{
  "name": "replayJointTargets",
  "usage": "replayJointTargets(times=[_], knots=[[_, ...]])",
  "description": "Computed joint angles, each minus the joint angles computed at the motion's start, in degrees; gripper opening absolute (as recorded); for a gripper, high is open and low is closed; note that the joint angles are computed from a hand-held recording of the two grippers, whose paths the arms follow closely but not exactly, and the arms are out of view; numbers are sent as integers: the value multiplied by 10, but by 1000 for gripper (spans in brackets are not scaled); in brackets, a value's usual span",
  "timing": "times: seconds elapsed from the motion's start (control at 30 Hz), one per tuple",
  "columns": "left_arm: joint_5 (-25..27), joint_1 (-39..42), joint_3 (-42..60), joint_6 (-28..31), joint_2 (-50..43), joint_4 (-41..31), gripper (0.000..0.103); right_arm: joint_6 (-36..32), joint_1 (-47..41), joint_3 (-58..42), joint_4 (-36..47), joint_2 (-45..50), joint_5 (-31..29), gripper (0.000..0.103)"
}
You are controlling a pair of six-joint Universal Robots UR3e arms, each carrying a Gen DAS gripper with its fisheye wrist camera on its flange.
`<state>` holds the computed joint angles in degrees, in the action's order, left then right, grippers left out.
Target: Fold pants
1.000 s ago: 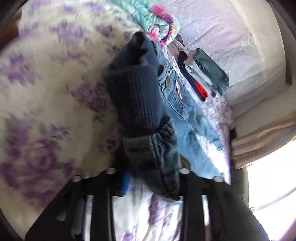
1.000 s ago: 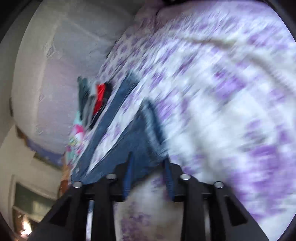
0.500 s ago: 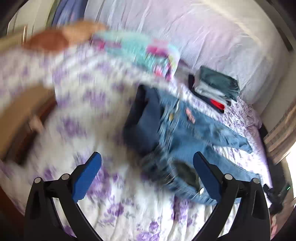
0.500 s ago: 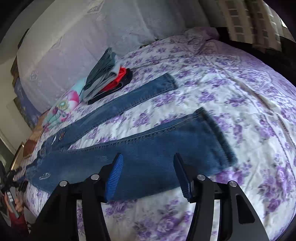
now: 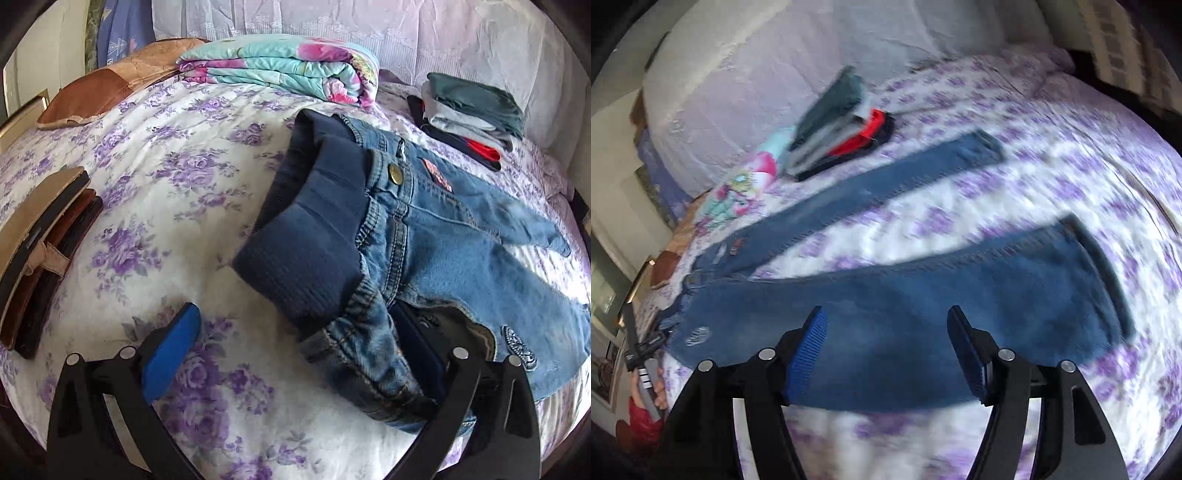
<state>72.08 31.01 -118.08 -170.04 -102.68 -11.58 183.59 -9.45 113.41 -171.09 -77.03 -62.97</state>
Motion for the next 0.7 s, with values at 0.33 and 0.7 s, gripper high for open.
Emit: replayJointTargets(times=[0.33, 0.7], knots=[[-24, 14, -20, 3, 1, 20, 99, -73, 198, -197, 106, 161, -110, 85], [-15, 11, -19, 4, 9, 13, 99, -58, 254, -344, 112, 223, -136, 92]])
